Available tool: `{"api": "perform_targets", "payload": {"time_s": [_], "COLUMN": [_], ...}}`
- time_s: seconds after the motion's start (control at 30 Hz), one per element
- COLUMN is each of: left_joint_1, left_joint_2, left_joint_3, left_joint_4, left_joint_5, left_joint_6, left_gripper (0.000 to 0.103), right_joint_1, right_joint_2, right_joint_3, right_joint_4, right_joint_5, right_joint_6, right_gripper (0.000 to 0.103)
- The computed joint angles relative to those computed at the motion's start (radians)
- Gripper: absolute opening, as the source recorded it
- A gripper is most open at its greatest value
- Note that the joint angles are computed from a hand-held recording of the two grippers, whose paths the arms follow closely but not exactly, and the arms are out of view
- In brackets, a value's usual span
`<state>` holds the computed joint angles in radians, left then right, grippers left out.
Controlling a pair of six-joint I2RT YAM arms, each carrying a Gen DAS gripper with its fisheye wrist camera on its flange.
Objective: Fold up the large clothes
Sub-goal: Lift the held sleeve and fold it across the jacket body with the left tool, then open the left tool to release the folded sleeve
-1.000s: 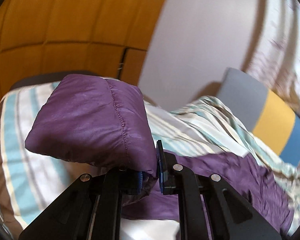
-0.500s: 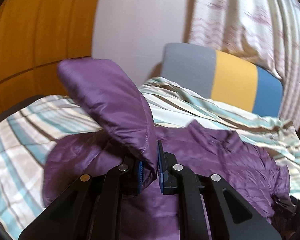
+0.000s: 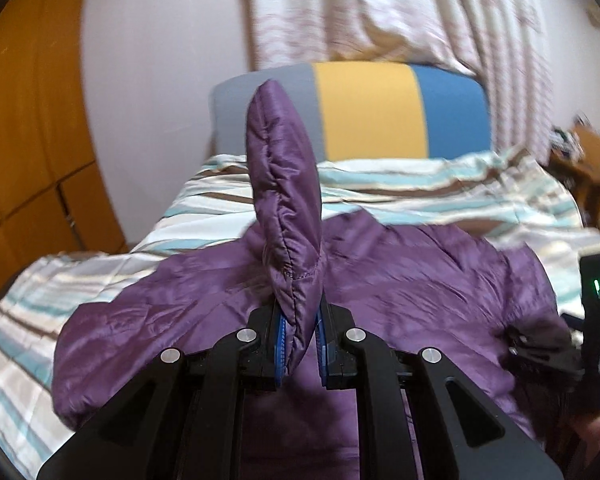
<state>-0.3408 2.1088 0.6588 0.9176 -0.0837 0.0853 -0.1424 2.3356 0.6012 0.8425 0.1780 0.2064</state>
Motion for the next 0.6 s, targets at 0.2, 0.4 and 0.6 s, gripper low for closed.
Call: {"api": "perform_targets", "payload": {"time_s": [0.2,0.4,0.6], "left_joint_1": [-0.083,-0.114,-0.147], "left_joint_2": [0.065,0.106,0.138], "left_joint_3": [0.045,0.075,0.092], "left_joint_4": [-0.033,-0.06,-0.063], "left_joint_5": [-0.035,-0.021,-0.012], "left_joint_6": [0.008,0.002,0.042], "left_gripper": [0.012,0.012,0.012], "right_joint_1": [-0.01,-0.022,-0.023], "right_joint_2": [0.002,0.003,0.003], "right_joint_3": [0.004,0.006,0.008], "right_joint_4": [-0.003,-0.004,-0.005], "right_joint_5": [-0.016,-0.034,-0.035], "right_joint_6": [0.001,0.003,0.002], "right_gripper": [0.095,0.096,0.096]}}
